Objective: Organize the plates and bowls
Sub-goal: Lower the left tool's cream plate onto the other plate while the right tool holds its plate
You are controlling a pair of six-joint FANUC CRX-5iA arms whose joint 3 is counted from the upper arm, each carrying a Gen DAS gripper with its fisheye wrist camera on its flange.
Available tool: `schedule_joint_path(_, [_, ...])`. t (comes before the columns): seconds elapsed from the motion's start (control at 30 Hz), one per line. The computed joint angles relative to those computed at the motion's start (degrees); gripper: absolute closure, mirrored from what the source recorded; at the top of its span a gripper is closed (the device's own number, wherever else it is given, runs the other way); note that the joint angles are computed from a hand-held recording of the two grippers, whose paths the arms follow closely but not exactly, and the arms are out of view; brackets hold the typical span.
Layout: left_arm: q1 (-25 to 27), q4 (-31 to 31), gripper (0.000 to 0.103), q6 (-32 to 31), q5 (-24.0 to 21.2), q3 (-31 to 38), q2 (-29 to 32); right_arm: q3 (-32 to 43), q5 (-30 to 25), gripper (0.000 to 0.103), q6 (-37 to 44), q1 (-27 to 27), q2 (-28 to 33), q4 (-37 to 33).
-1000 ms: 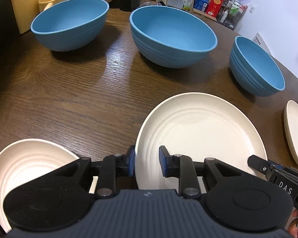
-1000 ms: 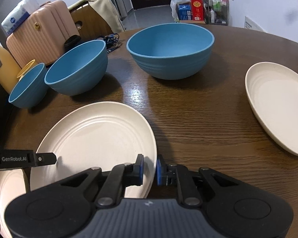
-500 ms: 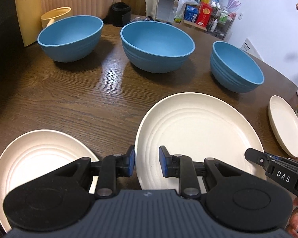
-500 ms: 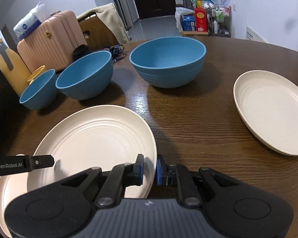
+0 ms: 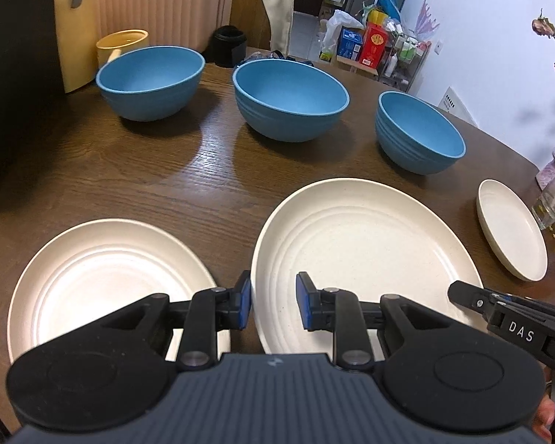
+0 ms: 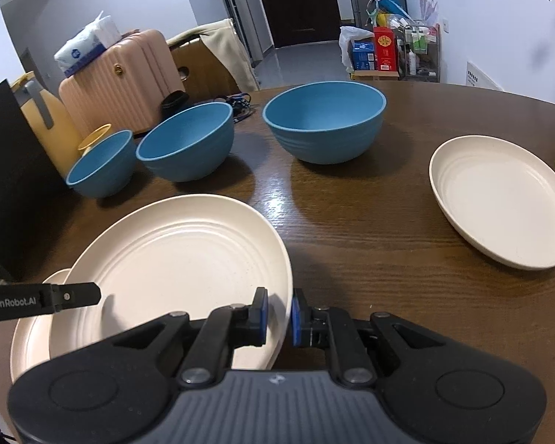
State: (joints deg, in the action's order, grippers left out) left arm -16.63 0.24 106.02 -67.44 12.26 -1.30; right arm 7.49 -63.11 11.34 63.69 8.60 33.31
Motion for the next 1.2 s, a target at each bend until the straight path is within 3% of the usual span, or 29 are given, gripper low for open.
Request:
schedule_joint_path(0.23, [1.56,0.52,0.078,-1.76,-0.86,-2.24,-3.65,-0.97,0.02,0.09,-3.33,2.97,-1.03,1.42])
schedule_joint_path(0.57, [6.53,4.79,0.078,-10.36,-1.46,-4.15,-6.43,1.44,-1.59,0.09,-8.34,5.7,1.08,5.28])
schedule_joint_path(1.2, [17.25,11.62,0.078,-19.78,-2.57,-8.51,-9.94,15.42,-5.7,0.09,-4.7,7.18,10.82,4.02])
